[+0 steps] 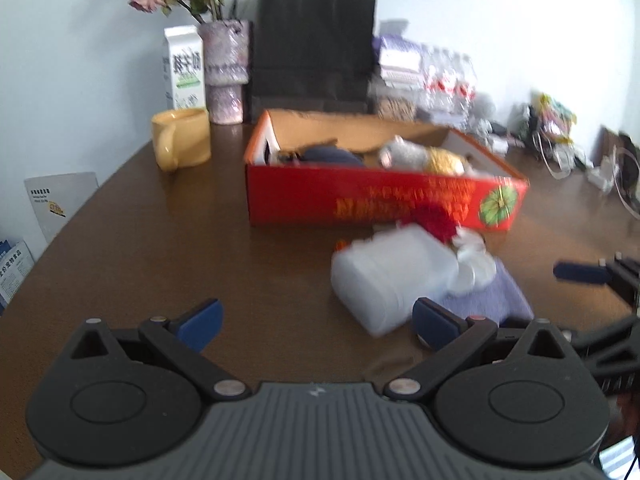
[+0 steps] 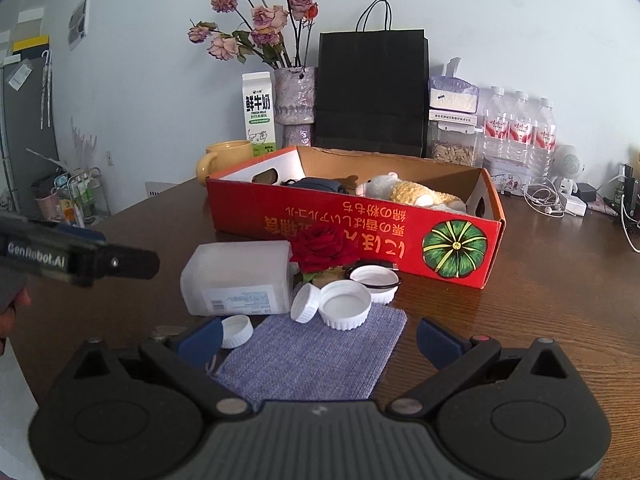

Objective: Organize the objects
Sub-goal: 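Withdraw both tools from the box toward the bottle caps and cloth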

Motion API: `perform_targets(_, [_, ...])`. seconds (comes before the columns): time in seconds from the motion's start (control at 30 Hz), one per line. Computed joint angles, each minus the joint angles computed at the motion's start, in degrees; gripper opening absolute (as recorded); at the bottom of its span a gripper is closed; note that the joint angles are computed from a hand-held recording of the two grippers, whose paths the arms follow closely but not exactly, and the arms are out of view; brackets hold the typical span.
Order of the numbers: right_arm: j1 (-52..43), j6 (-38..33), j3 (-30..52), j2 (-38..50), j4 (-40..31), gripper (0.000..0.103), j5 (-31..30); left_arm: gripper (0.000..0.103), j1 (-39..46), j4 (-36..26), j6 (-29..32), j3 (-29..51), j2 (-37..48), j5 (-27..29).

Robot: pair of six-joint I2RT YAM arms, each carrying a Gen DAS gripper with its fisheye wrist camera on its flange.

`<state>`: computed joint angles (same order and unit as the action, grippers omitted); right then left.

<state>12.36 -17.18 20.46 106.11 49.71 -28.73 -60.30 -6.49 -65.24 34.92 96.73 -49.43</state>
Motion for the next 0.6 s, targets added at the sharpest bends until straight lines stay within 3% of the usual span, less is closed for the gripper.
perform_targets(0.23, [0.0,-0.2,0.1,1.4,0.6,0.103,0.6,0.1,-1.3,5.3,5.0,1.7,7.1,3.5])
perform_targets(0.5, [-0.8,0.2,0.5,2.4,1.2,0.103,0.5,0.074,-0.9,9.2,9.2,2.6,10.3,4.0])
perform_targets(0.6, [-0.7,0.1,0.6,2.8,1.4,0.103,0.6,0.044,-1.0,13.8,13.4,1.0,9.7,4.5])
